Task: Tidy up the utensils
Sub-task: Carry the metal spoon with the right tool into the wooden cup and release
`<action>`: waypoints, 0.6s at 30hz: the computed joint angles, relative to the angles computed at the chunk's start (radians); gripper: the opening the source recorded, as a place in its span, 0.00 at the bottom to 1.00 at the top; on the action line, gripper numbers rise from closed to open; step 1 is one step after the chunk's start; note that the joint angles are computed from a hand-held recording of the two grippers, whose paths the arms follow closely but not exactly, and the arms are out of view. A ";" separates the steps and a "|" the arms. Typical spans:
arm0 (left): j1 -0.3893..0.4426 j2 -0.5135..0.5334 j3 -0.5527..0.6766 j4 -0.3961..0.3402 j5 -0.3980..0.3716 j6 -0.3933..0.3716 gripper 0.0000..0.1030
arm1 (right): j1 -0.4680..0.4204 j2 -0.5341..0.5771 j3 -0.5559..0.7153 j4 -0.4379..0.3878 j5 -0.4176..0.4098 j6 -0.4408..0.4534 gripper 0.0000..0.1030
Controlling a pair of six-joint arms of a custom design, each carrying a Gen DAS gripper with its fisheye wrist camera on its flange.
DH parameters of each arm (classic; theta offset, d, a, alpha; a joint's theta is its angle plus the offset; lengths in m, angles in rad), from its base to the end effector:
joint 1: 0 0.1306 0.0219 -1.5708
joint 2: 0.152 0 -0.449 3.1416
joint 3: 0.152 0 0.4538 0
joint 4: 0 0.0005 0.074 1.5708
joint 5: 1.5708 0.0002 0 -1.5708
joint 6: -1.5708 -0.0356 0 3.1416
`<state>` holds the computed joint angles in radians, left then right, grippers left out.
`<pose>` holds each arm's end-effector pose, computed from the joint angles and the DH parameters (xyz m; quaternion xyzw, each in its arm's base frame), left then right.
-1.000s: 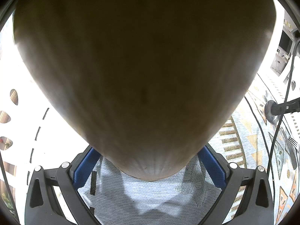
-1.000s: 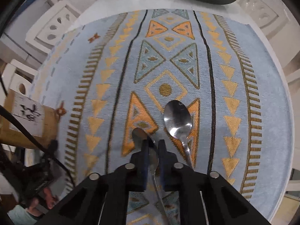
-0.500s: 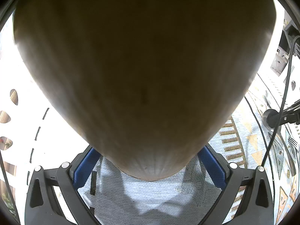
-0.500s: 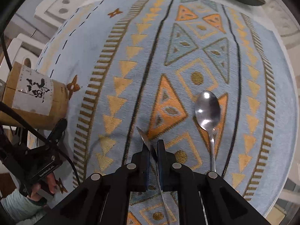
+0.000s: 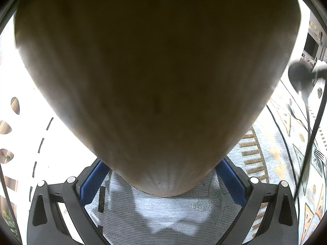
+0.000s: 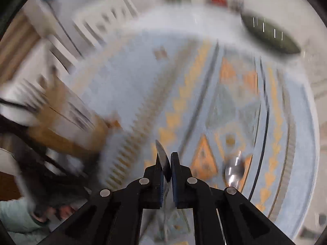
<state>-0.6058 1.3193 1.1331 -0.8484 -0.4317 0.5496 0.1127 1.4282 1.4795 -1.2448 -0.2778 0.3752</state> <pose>0.4006 -0.2600 0.4019 -0.0302 0.9431 0.0317 0.3295 0.5147 0.0676 0.5022 -0.2602 0.9377 0.1105 0.2019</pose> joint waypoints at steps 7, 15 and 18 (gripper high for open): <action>0.000 0.000 0.000 0.000 0.000 0.000 0.99 | 0.027 -0.050 0.061 0.201 -0.032 -0.109 0.06; 0.000 0.000 0.000 0.000 0.000 0.000 0.99 | 0.008 -0.045 0.157 0.267 -0.205 -0.208 0.05; 0.000 0.000 0.000 0.000 0.000 0.000 0.99 | 0.009 -0.065 0.181 0.274 -0.239 -0.220 0.05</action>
